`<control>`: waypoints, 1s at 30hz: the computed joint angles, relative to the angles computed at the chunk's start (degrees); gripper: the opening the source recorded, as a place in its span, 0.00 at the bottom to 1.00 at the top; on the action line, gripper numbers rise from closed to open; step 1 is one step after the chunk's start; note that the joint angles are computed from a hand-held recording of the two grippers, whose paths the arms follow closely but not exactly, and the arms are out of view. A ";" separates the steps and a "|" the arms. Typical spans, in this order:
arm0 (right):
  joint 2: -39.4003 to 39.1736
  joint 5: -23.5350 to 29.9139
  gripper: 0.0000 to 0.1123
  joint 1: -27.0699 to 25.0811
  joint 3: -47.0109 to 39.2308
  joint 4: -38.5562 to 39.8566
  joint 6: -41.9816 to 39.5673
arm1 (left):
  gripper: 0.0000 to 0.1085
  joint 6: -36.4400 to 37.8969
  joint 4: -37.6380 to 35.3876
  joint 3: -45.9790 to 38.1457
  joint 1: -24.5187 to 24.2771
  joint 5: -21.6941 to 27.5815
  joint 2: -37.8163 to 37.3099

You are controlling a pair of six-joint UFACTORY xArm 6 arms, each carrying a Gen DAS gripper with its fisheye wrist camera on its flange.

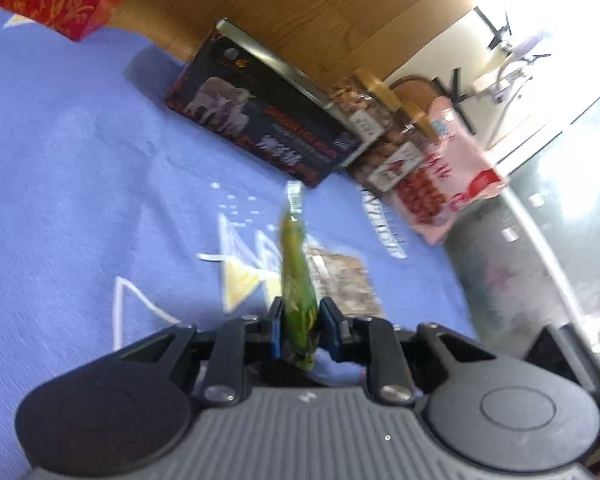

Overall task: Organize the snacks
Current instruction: 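Grasp the green pickle packet with the right tool and drop it into the tin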

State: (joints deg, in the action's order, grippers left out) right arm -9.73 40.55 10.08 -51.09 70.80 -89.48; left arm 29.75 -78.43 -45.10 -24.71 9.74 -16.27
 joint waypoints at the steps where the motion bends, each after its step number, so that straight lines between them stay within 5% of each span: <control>1: -0.31 0.38 0.40 -0.24 0.17 0.55 -0.53 | 0.17 1.37 -1.64 -0.17 -0.13 0.23 -0.47; 9: -2.30 -0.99 0.35 -0.74 0.59 13.33 -11.70 | 0.17 -0.45 5.24 -4.08 -0.41 0.01 -0.42; 16: 5.67 -4.87 0.35 0.21 -9.94 16.28 -13.70 | 0.21 -6.62 19.18 -16.00 3.41 3.37 8.73; 23: 22.11 -10.23 0.35 1.19 -30.95 11.84 -2.83 | 0.23 -12.18 28.65 -37.32 7.30 7.56 25.94; 30: 32.40 -18.20 0.37 1.67 -42.06 2.59 7.45 | 0.42 -32.45 52.29 -50.09 8.86 9.75 38.82</control>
State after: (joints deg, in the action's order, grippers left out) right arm 22.66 22.35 11.75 -93.15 73.39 -82.02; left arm -2.70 -26.13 -95.19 -15.85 19.49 22.56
